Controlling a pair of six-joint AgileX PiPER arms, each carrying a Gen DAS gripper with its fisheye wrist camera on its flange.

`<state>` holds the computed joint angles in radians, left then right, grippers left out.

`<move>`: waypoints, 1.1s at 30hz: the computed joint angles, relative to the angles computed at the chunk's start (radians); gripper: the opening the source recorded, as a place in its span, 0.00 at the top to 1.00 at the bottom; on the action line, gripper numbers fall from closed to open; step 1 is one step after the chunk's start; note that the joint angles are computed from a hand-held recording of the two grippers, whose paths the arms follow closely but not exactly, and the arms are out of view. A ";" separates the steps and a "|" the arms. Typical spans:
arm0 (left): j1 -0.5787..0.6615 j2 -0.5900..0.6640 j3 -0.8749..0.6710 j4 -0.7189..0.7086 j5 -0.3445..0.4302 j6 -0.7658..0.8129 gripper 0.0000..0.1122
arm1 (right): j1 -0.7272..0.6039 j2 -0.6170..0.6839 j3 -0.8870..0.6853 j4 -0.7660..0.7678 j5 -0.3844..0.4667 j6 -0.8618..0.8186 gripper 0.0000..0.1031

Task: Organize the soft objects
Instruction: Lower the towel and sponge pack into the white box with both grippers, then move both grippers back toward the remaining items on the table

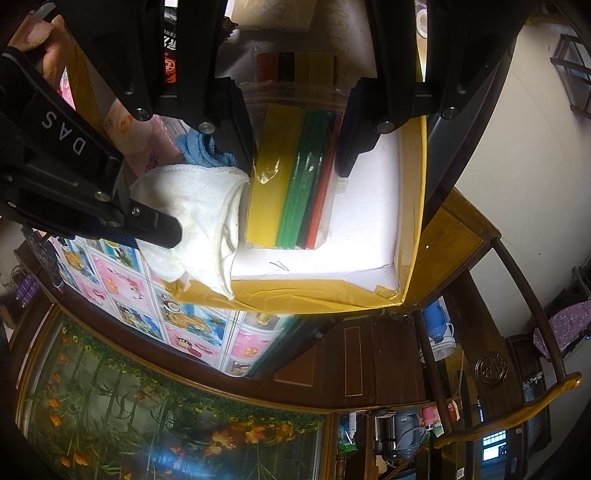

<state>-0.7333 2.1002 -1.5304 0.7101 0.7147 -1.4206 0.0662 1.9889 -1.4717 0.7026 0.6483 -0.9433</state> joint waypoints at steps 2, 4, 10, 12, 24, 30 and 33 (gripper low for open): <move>0.000 0.001 -0.003 -0.007 0.003 0.006 0.62 | 0.000 -0.006 0.009 0.004 -0.006 -0.006 0.83; -0.001 -0.002 0.000 -0.009 0.005 0.010 0.61 | -0.003 -0.010 0.013 0.011 -0.007 -0.010 0.83; -0.012 -0.020 0.022 0.017 0.006 -0.018 0.47 | -0.013 -0.026 0.029 0.021 0.002 -0.023 0.73; -0.017 -0.024 0.026 0.026 0.008 -0.031 0.47 | -0.023 -0.036 0.041 0.044 0.009 -0.043 0.69; -0.077 -0.062 0.047 0.065 0.062 -0.095 0.46 | -0.087 -0.158 0.159 0.165 0.052 -0.173 0.62; -0.138 -0.082 0.045 0.108 0.114 -0.145 0.45 | -0.161 -0.226 0.233 0.234 0.104 -0.260 0.61; -0.176 -0.078 0.031 0.130 0.142 -0.165 0.41 | -0.219 -0.260 0.280 0.276 0.143 -0.315 0.59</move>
